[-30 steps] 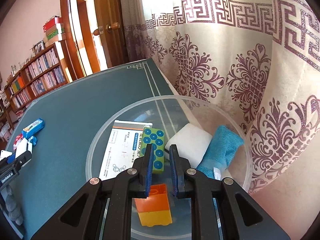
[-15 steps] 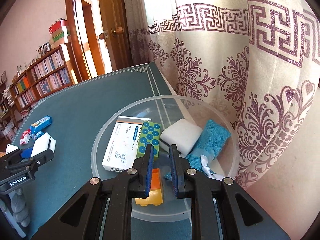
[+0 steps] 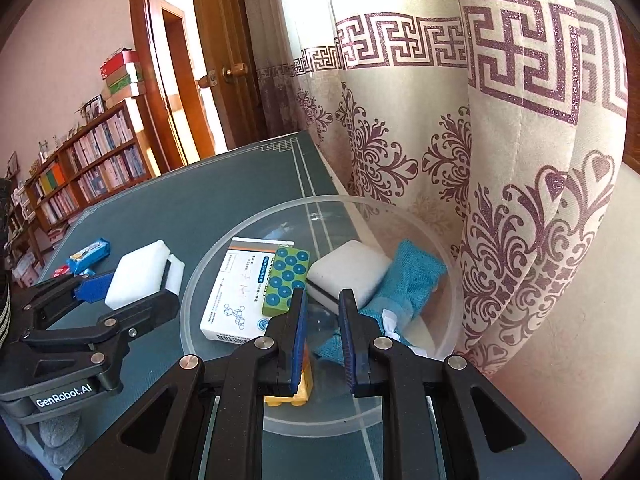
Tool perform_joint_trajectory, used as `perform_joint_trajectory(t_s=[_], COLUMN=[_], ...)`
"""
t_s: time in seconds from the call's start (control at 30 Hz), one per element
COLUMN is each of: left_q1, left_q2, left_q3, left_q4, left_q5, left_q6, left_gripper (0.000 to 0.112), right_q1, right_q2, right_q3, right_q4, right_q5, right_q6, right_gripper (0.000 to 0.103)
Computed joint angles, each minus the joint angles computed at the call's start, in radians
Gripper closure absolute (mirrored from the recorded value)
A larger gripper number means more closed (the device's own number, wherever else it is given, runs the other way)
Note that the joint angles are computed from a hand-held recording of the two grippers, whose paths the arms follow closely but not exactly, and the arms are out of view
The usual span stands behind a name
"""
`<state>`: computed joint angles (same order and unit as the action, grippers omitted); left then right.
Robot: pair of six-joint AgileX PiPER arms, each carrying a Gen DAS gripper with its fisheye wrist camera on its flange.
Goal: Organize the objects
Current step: 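Carry the white sponge into the clear basin and open the left tool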
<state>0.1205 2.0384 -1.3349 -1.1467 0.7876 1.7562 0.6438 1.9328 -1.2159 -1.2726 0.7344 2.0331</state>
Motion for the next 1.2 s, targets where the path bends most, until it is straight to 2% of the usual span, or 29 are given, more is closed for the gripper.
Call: perform_joint_trajectory(t_s=[0.23, 0.43, 0.6, 0.9, 0.97, 1.07, 1.2], left_q1=[-0.012, 0.046, 0.068, 0.017, 0.001, -0.010, -0.004], left_q2=[0.021, 0.056, 0.075, 0.069, 0.071, 0.080, 0.073], left_q3=[-0.007, -0.072, -0.101, -0.030, -0.027, -0.036, -0.026], left_q4=[-0.025, -0.004, -0.004, -0.017, -0.006, 0.027, 0.026], left_q5=[-0.004, 0.037, 0.021, -0.081, -0.110, -0.121, -0.114], left_q6=[0.003, -0.087, -0.117, -0.043, -0.067, -0.114, -0.103], left_gripper=[0.021, 0.021, 0.021, 0.021, 0.021, 0.021, 0.021], right_q1=[-0.007, -0.002, 0.005, 0.006, 0.006, 0.007, 0.006], right_q2=[-0.014, -0.013, -0.004, -0.007, -0.007, -0.009, -0.011], right_q3=[0.030, 0.032, 0.017, 0.022, 0.023, 0.022, 0.019], right_q4=[-0.013, -0.014, -0.003, -0.009, -0.010, -0.008, -0.006], right_q5=[-0.010, -0.012, -0.012, -0.010, -0.011, -0.010, -0.007], right_q6=[0.034, 0.035, 0.020, 0.034, 0.035, 0.034, 0.031], right_gripper=[0.086, 0.086, 0.086, 0.086, 0.086, 0.086, 0.086])
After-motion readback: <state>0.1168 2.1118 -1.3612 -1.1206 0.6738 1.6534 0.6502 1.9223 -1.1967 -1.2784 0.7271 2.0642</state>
